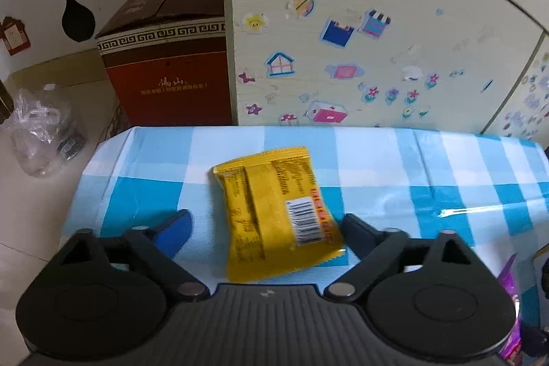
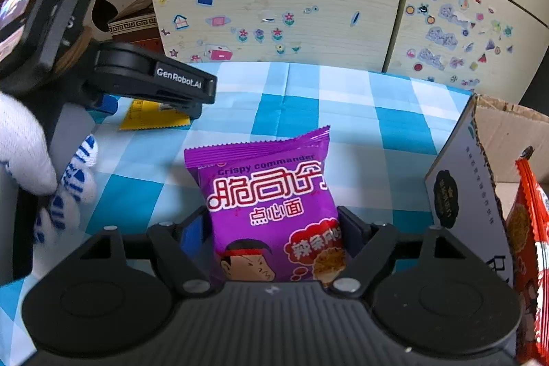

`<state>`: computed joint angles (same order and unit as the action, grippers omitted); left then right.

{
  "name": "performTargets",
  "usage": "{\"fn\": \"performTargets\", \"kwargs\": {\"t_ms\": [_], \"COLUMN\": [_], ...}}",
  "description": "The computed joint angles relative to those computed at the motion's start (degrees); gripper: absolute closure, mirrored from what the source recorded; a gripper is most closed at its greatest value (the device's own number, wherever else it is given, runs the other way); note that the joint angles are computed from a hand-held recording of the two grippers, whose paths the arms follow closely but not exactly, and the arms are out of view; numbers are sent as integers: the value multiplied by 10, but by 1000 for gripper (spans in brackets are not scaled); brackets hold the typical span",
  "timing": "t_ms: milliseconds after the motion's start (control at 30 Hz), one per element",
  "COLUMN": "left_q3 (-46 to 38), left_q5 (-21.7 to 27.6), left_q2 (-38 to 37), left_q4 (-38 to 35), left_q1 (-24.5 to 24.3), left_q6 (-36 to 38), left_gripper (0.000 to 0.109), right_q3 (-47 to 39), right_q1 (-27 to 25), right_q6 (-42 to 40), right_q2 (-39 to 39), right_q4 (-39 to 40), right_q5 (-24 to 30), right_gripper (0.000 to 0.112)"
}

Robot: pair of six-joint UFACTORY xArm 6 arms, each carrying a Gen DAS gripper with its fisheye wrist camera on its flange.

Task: Organize snacks
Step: 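Grasp the purple packet with the right tool and lift it, then grasp the yellow packet with the left tool, then carry the yellow and purple packets over the cardboard box with both tools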

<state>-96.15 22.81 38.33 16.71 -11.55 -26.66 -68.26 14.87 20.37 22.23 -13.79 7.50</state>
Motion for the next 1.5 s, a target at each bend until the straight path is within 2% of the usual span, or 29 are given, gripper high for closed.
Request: {"fn": "performTargets", "kwargs": {"t_ms": [67, 100, 167, 367, 533, 733, 900, 1067, 1200, 1500], "left_q3": [5, 6, 22, 84, 150, 222, 267, 299, 320, 362], "left_q5": [2, 2, -6, -14, -24, -46, -55, -61, -71, -68], "left_q2": [-8, -9, -17, -63, -117, -180, -222, -254, -278, -324], "left_q4": [-8, -24, -44, -65, -57, -34, 2, 43, 109, 145], "left_q1": [0, 0, 3, 6, 8, 10, 10, 9, 8, 4], "left_q6": [9, 23, 33, 40, 21, -2, -32, -67, -110, -162], "left_gripper": [38, 38, 38, 39, 39, 39, 39, 39, 39, 39], "right_q3": [1, 1, 3, 24, 61, 106, 131, 145, 158, 177], "right_q1": [-2, -5, -5, 4, 10, 19, 23, 26, 27, 25], "right_q6": [25, 46, 39, -20, -13, -31, -24, -58, -107, -199], "right_q2": [-1, -2, -5, -23, -53, -94, -124, -149, -172, -213], "right_q4": [-25, -48, -41, 36, 35, 68, 59, 89, 160, 285], "right_q5": [-1, 0, -1, 1, -10, -29, -43, -53, -63, -70], "right_gripper": [36, 39, 43, 44, 44, 44, 44, 44, 44, 44]}}
